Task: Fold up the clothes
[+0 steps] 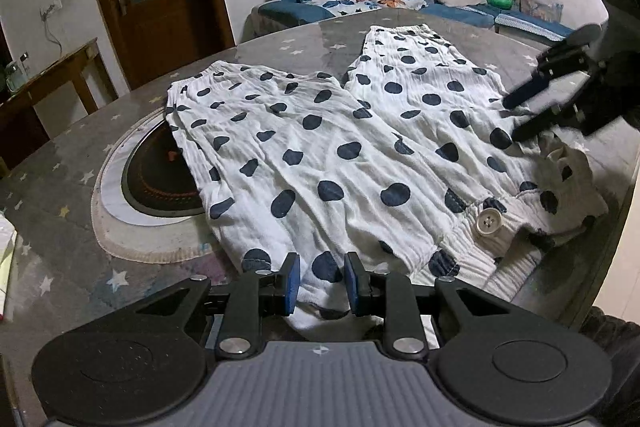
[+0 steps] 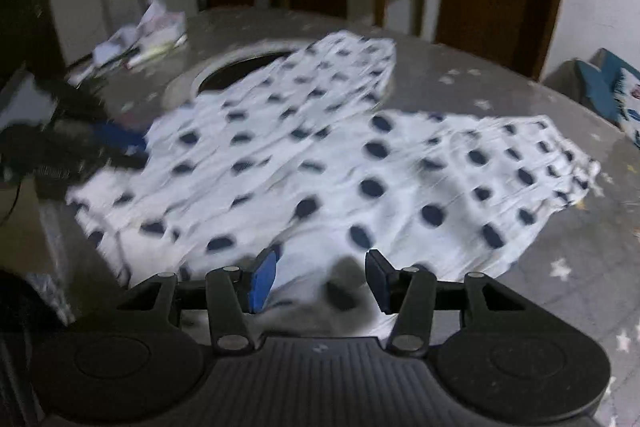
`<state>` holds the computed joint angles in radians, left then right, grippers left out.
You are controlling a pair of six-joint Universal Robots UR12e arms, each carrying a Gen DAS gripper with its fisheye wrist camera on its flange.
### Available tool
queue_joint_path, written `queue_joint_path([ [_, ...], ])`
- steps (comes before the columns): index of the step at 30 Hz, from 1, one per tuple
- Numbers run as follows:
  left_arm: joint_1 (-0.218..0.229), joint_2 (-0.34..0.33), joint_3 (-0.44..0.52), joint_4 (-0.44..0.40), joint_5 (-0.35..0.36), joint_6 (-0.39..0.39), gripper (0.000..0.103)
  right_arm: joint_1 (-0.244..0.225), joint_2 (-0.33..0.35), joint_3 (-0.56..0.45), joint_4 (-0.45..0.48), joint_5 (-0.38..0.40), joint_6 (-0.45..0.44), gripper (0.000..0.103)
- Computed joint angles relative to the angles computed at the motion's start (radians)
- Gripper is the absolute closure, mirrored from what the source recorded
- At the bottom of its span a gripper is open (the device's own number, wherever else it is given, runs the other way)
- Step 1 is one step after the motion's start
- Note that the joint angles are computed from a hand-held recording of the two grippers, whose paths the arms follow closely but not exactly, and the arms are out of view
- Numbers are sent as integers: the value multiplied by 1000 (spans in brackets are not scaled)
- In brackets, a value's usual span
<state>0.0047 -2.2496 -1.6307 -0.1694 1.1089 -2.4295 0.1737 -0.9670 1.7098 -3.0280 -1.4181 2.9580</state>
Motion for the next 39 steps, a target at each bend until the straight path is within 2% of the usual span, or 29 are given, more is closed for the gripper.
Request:
queue_joint_path([
  [6, 2, 8, -7, 10, 19, 0, 76, 6, -18, 26, 8, -29, -20, 52],
  [8, 4, 16, -15, 16, -5, 8, 77, 10, -25, 33, -11, -26, -19, 52],
  [12, 10, 40, -40, -5, -77, 65, 76, 14, -32, 36, -37, 67, -7, 52],
  [16, 9, 59, -59, -55, -127, 128, 76, 22, -22, 19, -16, 177, -23, 53],
  [19, 9, 67, -72, -69, -142, 148, 76, 39, -8, 3, 7, 206, -53, 54],
  [22, 11, 72, -82, -70, -151, 153, 74, 58, 9, -12, 19, 186, -76, 55],
  [25, 15, 74, -88, -74, -156, 164, 73, 77, 18, -16, 8, 118, -107, 68],
  [27, 17, 75, -92, -75, -157, 169, 73, 77, 13, -10, -2, 112, -101, 85],
  [29, 19, 76, -94, -73, -161, 172, 73, 75, 6, -4, -10, 113, -91, 91],
  [30, 20, 76, -95, -67, -165, 173, 73, 74, 1, 0, -14, 111, -93, 97],
  [35, 26, 77, -93, -54, -196, 162, 72, 79, -28, 19, -16, 89, -131, 98],
  [39, 23, 72, -85, -52, -200, 157, 71, 90, -24, 15, 10, 53, -154, 98],
])
